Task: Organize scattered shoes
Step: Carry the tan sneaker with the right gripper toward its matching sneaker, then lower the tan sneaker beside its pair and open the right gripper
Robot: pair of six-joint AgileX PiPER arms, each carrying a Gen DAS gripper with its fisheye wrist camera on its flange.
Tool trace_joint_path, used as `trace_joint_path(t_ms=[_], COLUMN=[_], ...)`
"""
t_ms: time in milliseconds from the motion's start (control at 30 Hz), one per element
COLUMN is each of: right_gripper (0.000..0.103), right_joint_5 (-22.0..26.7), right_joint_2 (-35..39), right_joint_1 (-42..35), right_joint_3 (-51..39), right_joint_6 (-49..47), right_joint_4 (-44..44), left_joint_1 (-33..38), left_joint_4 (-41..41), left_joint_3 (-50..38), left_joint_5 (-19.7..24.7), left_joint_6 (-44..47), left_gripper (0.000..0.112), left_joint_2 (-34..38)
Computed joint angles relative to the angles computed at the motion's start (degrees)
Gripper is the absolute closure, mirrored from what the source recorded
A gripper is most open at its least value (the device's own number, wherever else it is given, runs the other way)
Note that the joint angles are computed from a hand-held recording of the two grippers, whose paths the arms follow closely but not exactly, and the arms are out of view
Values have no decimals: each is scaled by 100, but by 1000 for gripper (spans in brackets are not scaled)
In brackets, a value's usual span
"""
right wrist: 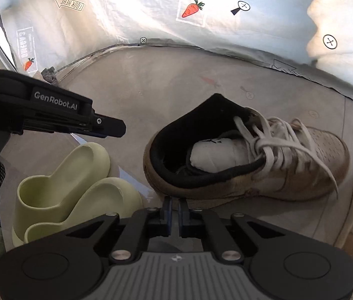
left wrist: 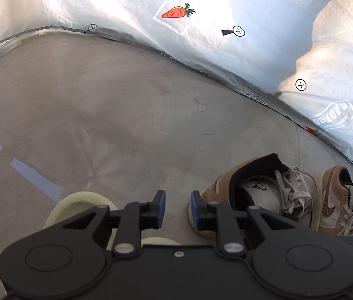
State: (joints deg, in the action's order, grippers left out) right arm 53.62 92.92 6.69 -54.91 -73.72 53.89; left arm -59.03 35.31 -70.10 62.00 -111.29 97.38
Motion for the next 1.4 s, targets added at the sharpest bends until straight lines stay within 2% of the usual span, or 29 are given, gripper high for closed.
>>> trace_joint_path(t_ms=[167,200,233,300,333,400,433,467,533,667,800,933,967,1000,1033,1267,1400], right_gripper=[103,102,97,69,61,25,14,5,5,5,5,5,7,14,15,22,23], right_joint_5=[-703,-721,-716,-721,-691,-547,-457,-596,-944,-1372,-1792,-2127,-2145,-2080,-1998,-2260,-2170], right_joint_2=[560,663,676,327,141,-167,-304,-396,-384,179,829,1392,1471,1562,1661,1306,869], right_joint_1=[809,877,917,686,540,145,-134,-295,-452,-316,231,793,862,886,901,740,375], right_joint_3=[-485,-557,-609,-310,-153,158,304,417,487,72,-395,-1045,-1145,-1236,-1328,-820,-534], right_joint_6=[-259,-437,-538,-1268,-1669,-2196,-2377,-2465,-2625,-2159,-2342,-1691,-1519,-1411,-1325,-1260,-1253], right_joint_4=[546,721,737,1117,1337,1655,1776,1874,2032,1616,1646,1035,842,741,673,1346,1766], left_joint_1=[57,58,60,44,46,57,87,124,197,277,332,373,383,393,397,381,331], left_joint_4=[56,64,80,131,144,153,143,127,96,88,77,22,5,-12,-21,-66,-41], left_joint_3=[124,118,111,101,95,79,94,119,168,129,176,306,340,374,398,466,298], left_joint_5=[-116,-145,-196,-259,-294,-369,-455,-555,-757,-831,-839,-827,-818,-808,-801,-747,-648], left_joint_6=[-174,-166,-140,-123,-109,-66,-70,-83,-108,-89,-95,-139,-159,-182,-193,-227,-101], left_gripper=[91,91,91,89,88,88,88,88,88,88,88,88,88,88,88,88,88], left_joint_2=[-16,15,51,105,141,216,244,268,317,407,381,315,297,280,266,187,227])
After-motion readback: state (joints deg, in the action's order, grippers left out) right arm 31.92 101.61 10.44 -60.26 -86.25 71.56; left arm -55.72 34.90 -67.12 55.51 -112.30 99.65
